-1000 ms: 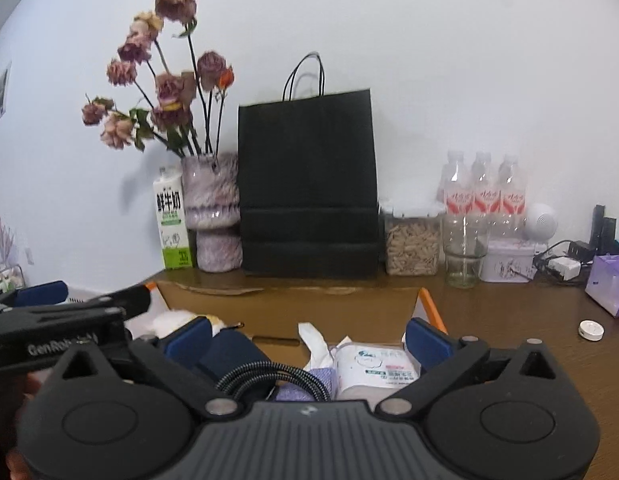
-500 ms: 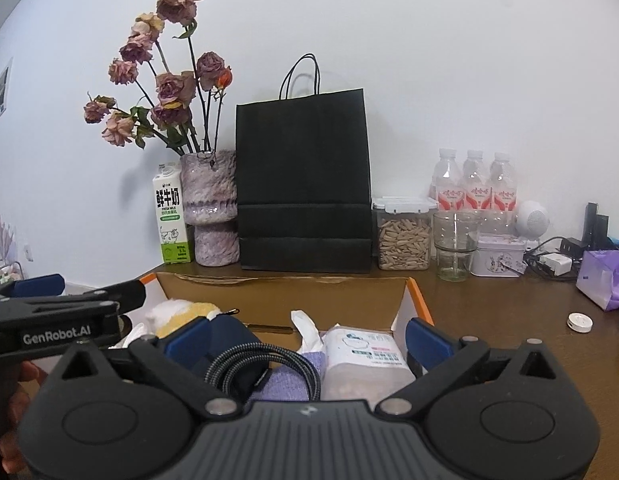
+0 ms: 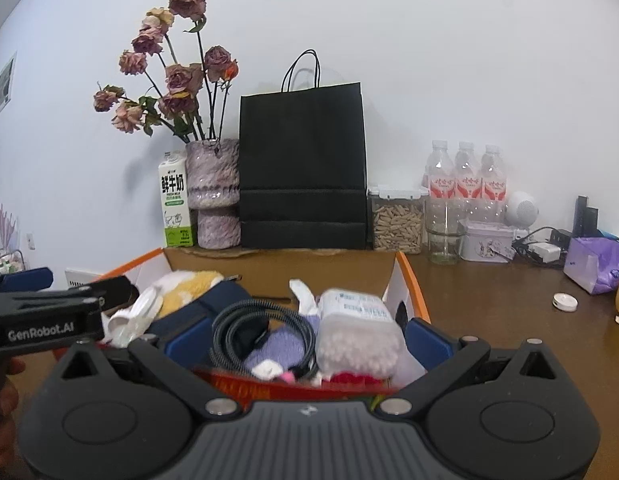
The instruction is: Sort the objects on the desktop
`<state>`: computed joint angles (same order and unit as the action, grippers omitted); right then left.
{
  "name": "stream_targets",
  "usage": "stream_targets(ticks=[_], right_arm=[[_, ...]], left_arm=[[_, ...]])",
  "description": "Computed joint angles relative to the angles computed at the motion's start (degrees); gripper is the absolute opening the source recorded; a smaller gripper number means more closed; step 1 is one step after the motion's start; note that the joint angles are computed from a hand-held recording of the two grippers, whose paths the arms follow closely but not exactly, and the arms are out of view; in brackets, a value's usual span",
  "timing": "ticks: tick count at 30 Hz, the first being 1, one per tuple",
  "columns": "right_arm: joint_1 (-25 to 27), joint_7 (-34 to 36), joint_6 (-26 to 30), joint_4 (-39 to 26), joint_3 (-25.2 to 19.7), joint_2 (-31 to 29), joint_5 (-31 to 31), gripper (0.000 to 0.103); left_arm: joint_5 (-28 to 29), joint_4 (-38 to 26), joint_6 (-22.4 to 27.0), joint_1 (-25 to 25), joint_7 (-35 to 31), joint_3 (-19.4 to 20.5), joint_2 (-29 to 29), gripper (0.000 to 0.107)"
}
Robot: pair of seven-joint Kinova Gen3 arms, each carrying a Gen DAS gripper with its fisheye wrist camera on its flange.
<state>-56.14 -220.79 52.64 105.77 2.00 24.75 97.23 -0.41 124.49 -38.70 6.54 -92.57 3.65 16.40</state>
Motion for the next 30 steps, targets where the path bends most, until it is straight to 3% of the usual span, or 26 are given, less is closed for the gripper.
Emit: stream_targets(ticks=[6, 12, 15, 17, 20, 30], right_arm=[[-0.3, -0.6, 6.5, 2.3, -5.0, -0.5, -0.8, 0.103], [-0.7, 1.6, 11.7, 4.1, -10.9, -1.8, -4.3, 0.103], [-1.5, 2.2, 13.7, 5.7, -14.3, -3.0, -6.1, 0.103], [-2.6, 2.2, 14.8, 6.6, -16.0, -3.7, -7.3, 0.103], [-4.3, 1.0, 15.9, 7.6, -17.9, -4.7, -9.8, 0.103], [-12.1, 2.7, 24.3, 5.5, -20.3, -5.2, -19.0, 0.103]], left_arm=[[1.4, 4.7, -2.9, 1.0, -1.7, -0.2, -2.1, 0.103], [0.1, 10.1, -1.9, 0.2, 0.5, 0.2, -6.7, 0.103], [-3.3, 13.6, -2.4, -0.9, 1.3, 0.2, -9.2, 0.103], [-4.5, 14.9, 0.5, 0.8, 1.9, -1.7, -11.5, 0.103], [-11.1, 16.3, 5.6, -2.7, 7.6, 0.1, -15.2, 0.103], [-26.1, 22.0, 11.7, -1.4, 19.9, -6.1, -25.3, 0.103]])
